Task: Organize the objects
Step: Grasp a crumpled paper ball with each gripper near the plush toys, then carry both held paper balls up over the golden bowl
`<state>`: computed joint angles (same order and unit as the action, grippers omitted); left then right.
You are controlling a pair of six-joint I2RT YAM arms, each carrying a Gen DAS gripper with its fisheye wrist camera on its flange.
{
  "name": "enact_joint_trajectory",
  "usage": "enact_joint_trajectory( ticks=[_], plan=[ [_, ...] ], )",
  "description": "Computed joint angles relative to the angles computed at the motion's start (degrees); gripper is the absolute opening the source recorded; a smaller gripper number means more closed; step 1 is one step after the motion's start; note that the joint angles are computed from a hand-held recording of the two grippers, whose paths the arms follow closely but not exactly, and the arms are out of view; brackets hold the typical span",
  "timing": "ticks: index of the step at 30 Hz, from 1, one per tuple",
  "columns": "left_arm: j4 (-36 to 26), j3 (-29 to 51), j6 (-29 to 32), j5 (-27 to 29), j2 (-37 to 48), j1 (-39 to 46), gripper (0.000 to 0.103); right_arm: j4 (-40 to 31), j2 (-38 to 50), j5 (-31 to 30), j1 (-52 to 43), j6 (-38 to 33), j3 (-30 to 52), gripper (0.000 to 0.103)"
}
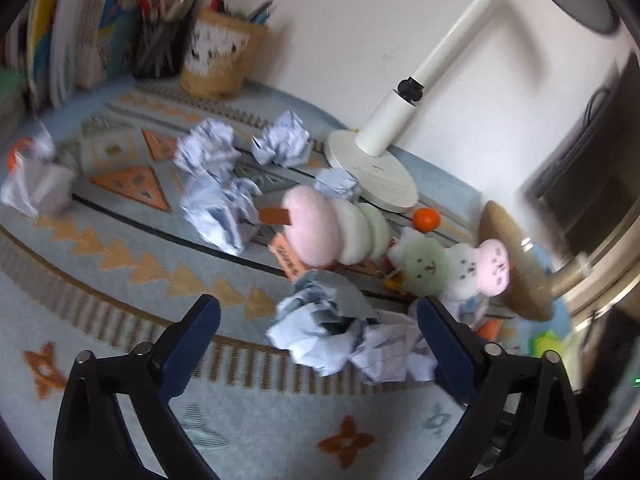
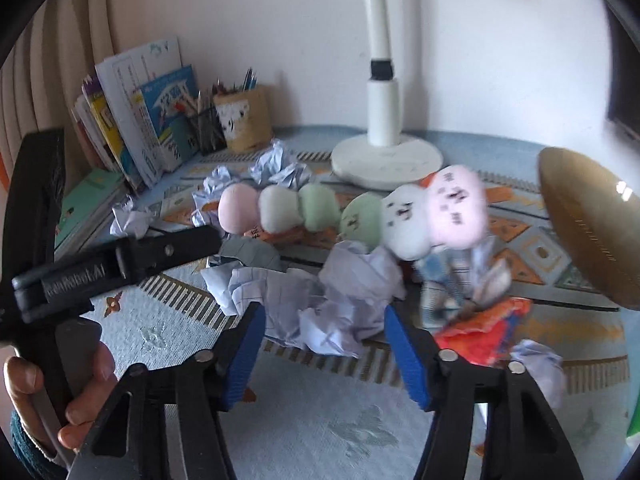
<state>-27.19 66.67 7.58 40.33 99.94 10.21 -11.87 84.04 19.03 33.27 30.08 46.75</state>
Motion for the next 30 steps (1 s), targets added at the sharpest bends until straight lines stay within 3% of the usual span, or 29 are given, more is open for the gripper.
enact_joint_trajectory(
  ticks=[2,3,6,8,12,17,23,28,30],
  plan=[
    [-1.5,1.2,0.5,0.9,1.5,-0.5,0.086,-0.3,2.3,-0.5,-1.4,0.6,1.1,0.057],
    [-1.9,1.5,0.8,0.4,2.1,-1.1,0.079,-0.8,3.5,-2.3,-3.0,1.4,1.7,0.057],
    [-3.1,2.8,0.4,0.0,4.5,-2.5,0.07,2.1,5.1,-10.7,-7.7,2.2,0.9,0.057],
    [-2.1,2.3,-0.6,-0.6,5.1,-2.9,0.062,3.7,5.1,-12.0,-8.5,1.6,0.3,0.057],
    [-1.5,1.7,-0.3,0.2,5.0,-2.4,0.046,5.5,4.8,-11.3,-8.1,0.3,-1.2,0.047],
    [1.9,-0.7,-1.4,2.6,2.1,0.5,0.043,9.4,1.5,-12.1,-9.0,0.1,-4.2,0.045],
    [5.1,-6.1,-0.5,4.7,-6.3,4.7,0.043,11.1,-9.6,-11.2,-7.4,-1.2,-8.8,0.045],
    [2.1,-12.6,5.4,4.7,-15.2,4.0,0.043,3.6,-20.2,-11.2,-6.5,-1.4,-11.0,0.045],
    [1.3,-15.9,7.7,3.2,-18.4,1.3,0.043,-2.7,-26.0,-9.9,-5.8,-3.0,-13.2,0.046]
  ],
)
